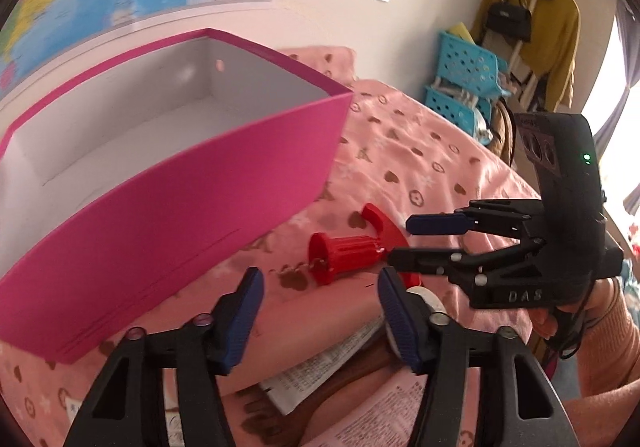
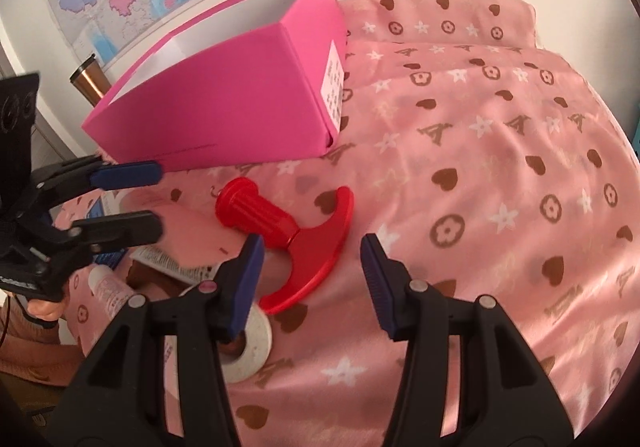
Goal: Organize rigid objects
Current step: 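Move the left gripper to the red corkscrew handle and close on it, then lift the red corkscrew into the pink box and open the left gripper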
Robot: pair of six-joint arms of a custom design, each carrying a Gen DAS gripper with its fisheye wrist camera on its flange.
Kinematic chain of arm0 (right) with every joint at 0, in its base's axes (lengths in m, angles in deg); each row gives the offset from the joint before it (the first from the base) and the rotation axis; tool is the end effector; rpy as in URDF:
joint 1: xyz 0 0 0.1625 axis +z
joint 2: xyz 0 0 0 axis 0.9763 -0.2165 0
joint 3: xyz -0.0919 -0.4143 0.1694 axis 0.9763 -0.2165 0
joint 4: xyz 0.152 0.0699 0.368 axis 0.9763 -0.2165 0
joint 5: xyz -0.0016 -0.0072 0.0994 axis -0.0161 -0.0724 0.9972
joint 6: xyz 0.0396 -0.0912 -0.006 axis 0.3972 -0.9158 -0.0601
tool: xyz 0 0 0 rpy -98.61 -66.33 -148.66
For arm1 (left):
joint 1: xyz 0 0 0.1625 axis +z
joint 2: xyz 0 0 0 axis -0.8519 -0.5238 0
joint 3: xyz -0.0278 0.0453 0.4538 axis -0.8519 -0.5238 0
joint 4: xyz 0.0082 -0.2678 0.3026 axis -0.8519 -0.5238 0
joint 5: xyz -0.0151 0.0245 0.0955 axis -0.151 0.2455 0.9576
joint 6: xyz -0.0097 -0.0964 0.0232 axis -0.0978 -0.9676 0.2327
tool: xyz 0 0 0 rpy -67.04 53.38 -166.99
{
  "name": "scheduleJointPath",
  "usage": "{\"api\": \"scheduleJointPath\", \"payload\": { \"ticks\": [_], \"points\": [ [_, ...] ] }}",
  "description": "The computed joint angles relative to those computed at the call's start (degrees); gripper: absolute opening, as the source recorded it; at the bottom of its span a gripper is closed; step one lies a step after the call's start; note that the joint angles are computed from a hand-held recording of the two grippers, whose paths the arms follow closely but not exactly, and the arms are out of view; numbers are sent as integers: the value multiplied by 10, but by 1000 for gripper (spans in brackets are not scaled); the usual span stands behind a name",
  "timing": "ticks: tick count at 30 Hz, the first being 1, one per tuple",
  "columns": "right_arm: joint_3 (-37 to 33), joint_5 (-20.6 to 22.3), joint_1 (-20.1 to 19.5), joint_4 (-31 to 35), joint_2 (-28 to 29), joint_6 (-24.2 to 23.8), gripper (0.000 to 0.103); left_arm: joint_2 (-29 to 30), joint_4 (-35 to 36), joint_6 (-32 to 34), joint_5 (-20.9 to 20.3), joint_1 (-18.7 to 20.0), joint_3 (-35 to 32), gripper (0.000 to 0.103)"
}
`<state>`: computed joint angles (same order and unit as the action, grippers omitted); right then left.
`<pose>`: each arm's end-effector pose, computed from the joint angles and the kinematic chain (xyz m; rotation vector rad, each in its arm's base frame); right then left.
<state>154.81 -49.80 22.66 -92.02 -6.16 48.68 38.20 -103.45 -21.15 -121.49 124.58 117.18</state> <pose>0.2514 -0.7836 0.0788 0.6464 -2.7023 0.6880 -0.1611 -0.7883 0.2584 1.0143 2.5126 -0.5071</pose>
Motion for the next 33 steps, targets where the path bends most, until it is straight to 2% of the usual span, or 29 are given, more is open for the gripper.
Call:
{"api": "scheduleJointPath", "payload": {
  "ticks": [3,9,12,15,17,25,33],
  "points": [
    [5,-13,4,-3,2,-8,53,13,26,-3,-5,0,-20,45],
    [0,-22,6,-13,11,-17,52,41,87,-24,-12,3,-70,33],
    [-4,-30,7,-18,15,-17,44,51,108,-34,-12,5,-86,29],
    [-7,-32,7,-16,16,-14,39,57,122,-44,-15,6,-96,28],
    [-7,-37,9,-18,17,-18,31,59,126,-44,-14,7,-98,28],
    [6,-39,10,-48,15,-17,30,56,113,-39,-12,2,-85,27],
    [25,-43,19,-90,3,-30,30,37,81,-36,-36,-3,-66,27]
  ]
}}
